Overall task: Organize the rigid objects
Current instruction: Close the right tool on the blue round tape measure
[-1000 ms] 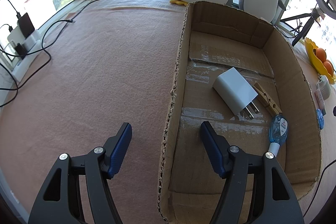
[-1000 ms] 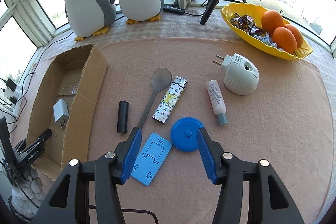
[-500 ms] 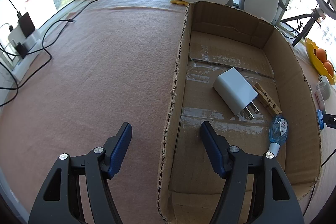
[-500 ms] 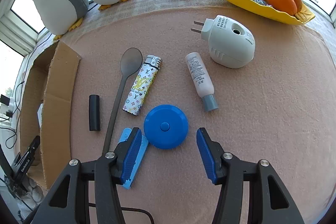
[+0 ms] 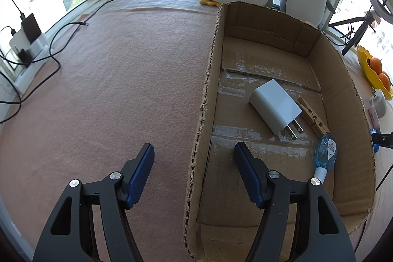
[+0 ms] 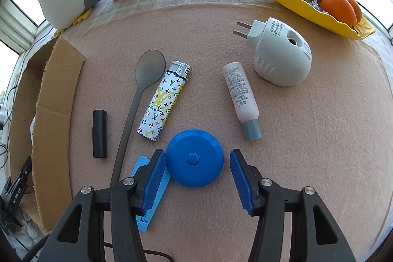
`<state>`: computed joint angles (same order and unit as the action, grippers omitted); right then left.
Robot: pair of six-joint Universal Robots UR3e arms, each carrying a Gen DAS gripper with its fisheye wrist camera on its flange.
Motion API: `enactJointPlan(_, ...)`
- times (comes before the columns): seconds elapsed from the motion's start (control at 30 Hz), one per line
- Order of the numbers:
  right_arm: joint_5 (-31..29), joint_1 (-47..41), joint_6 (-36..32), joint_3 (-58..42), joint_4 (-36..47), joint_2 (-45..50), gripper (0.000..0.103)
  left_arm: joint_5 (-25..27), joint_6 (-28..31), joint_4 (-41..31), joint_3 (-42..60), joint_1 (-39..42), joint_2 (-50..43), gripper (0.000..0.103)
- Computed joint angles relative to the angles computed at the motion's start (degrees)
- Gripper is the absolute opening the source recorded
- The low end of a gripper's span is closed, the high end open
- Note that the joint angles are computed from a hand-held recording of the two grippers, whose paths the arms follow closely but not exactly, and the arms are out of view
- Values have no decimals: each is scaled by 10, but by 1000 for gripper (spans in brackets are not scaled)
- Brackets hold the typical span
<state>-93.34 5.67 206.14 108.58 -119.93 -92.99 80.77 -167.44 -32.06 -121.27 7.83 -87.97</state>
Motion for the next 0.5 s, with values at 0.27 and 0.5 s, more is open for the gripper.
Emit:
enactJointPlan(0.27, -19, 18, -13, -40, 22, 33, 50, 0, 0, 0, 0, 0, 0, 69)
enactJointPlan(0.5, -27, 25, -16, -51, 26, 51, 50, 0, 0, 0, -1, 0, 0, 69)
